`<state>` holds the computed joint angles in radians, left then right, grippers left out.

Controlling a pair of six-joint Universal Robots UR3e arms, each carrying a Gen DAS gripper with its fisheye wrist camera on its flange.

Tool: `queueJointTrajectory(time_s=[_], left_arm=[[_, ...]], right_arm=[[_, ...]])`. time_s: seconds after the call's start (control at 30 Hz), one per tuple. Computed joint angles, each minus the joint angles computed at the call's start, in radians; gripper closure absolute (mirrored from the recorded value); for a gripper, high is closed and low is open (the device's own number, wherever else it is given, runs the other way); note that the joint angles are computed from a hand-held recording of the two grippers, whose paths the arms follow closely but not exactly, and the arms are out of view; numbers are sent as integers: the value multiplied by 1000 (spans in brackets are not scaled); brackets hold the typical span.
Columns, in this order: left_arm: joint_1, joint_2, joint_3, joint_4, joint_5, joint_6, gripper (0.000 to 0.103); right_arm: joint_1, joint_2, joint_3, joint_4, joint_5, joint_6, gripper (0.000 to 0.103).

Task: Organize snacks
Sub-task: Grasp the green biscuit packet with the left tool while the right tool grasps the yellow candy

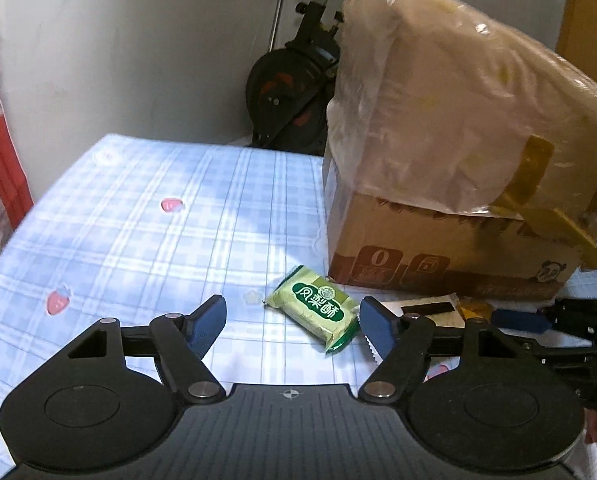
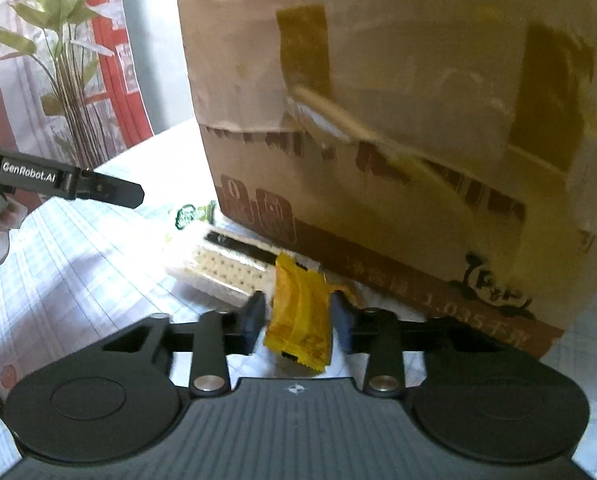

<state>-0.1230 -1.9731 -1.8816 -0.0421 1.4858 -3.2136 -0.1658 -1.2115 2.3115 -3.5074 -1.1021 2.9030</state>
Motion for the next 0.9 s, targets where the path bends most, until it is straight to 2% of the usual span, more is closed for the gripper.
queueJointTrajectory(time_s=[0.2,0.37,0.5,0.6,0.67,0.7,0.9], left_arm=[[0,-117,134,-56,-13,-126,30],[-25,-223,288,-142,24,-206,31],[-52,-275,368,-197,54,-195,30],[-68,-285,370,-182,79,-172,30],[-55,-269,341,-165,52,-154,42],[-46,-252,317,-157,24,-140,54],[-40,-148,169,-118,14,-62,56]], right_arm=[[-22,-18,100,-121,-30,51,78],[-32,-34,138,-144,-35,54,78],[-36,-45,163,-160,-38,60,78],[-54,-63,196,-174,-28,65,78],[-67,-74,220,-186,-17,68,78],[-70,-78,227,-190,-14,71,79],[-120,-122,331,-248,36,79,81]])
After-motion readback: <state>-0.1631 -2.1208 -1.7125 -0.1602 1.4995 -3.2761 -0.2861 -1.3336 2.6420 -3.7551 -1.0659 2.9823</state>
